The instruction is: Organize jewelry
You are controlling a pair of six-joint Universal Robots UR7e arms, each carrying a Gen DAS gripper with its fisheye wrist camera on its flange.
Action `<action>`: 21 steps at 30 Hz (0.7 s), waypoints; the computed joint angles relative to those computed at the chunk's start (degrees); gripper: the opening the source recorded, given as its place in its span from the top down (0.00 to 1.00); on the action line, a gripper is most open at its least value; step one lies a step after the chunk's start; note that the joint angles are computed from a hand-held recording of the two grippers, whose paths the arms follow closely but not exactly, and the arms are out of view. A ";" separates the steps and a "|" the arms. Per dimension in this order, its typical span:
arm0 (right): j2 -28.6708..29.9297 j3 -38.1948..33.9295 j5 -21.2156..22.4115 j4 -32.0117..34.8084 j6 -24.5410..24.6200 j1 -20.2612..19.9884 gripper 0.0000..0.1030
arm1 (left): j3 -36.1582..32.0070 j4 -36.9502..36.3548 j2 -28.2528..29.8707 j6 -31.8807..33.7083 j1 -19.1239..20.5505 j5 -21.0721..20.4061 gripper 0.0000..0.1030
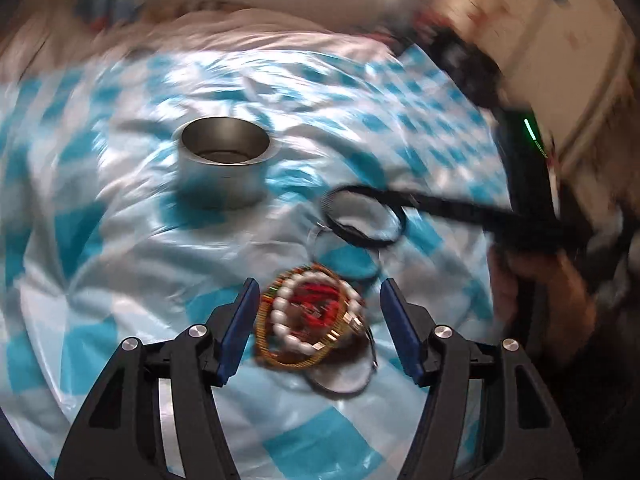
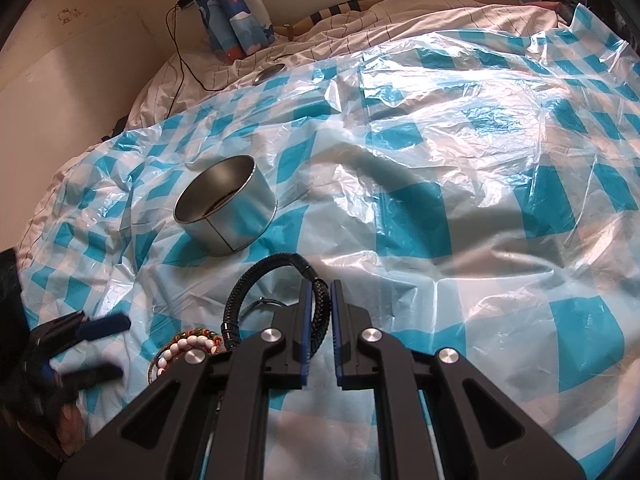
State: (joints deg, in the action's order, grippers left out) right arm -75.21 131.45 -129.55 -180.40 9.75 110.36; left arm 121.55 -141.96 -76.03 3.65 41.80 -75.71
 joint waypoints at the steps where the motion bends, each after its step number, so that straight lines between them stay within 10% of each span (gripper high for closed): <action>1: -0.02 0.00 0.08 0.11 -0.04 0.01 0.90 | 0.57 0.21 0.15 1.44 -0.96 0.93 0.42; 9: 0.03 -0.07 0.39 0.73 0.26 -0.28 0.90 | 2.05 3.94 0.94 6.78 -3.19 4.48 0.91; 21: 0.03 0.14 0.44 -0.04 0.10 -0.42 0.90 | -0.12 4.41 -1.78 4.84 -0.34 -0.40 1.00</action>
State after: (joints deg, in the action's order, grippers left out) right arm -75.17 131.59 -129.11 -180.44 9.85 109.94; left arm 121.43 -137.55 -77.82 8.49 41.46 -76.11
